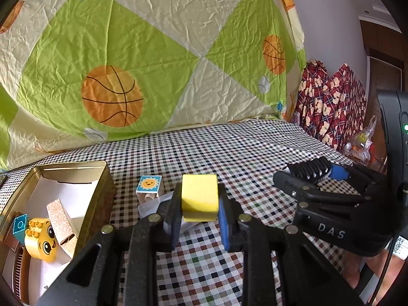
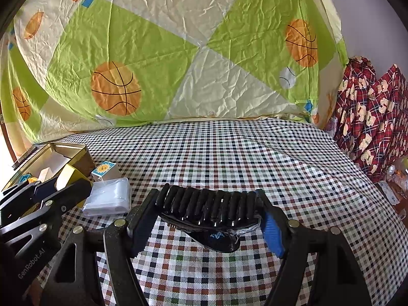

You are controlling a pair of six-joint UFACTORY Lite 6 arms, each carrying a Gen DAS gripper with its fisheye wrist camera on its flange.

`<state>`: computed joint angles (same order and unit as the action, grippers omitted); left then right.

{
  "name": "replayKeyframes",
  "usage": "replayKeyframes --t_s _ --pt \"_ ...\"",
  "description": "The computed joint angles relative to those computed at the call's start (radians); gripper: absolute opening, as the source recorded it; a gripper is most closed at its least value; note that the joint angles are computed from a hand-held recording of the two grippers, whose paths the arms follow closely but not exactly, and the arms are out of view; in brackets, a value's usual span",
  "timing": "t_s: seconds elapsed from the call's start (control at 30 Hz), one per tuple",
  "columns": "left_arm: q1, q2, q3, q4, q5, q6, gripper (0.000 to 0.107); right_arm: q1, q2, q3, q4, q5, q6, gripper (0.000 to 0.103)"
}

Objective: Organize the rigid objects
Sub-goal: 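Lift the yellow cube with left tool while right tool carries the comb toward the tin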

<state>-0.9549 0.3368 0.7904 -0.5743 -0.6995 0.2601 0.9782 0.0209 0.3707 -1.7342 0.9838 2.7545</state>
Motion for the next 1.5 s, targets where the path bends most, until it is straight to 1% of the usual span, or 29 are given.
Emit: replayKeyframes --t_s 0.53,0.97,1.27,1.5 --pt "-0.033 -0.074 -0.123 -0.040 -0.153 -0.025 0.023 0.067 0.001 -0.019 0.034 0.089 0.028 0.075" --pt "-0.050 -0.119 -0.186 -0.075 -0.215 -0.034 0.023 0.140 0.017 -0.024 0.068 0.174 0.047 0.075" --pt "-0.059 -0.148 -0.229 -0.100 -0.257 -0.044 0.023 0.203 0.029 -0.031 0.050 0.230 0.074 0.075" --pt "-0.049 -0.175 -0.263 -0.096 -0.271 -0.063 0.023 0.226 0.057 -0.001 0.044 0.237 0.074 0.075"
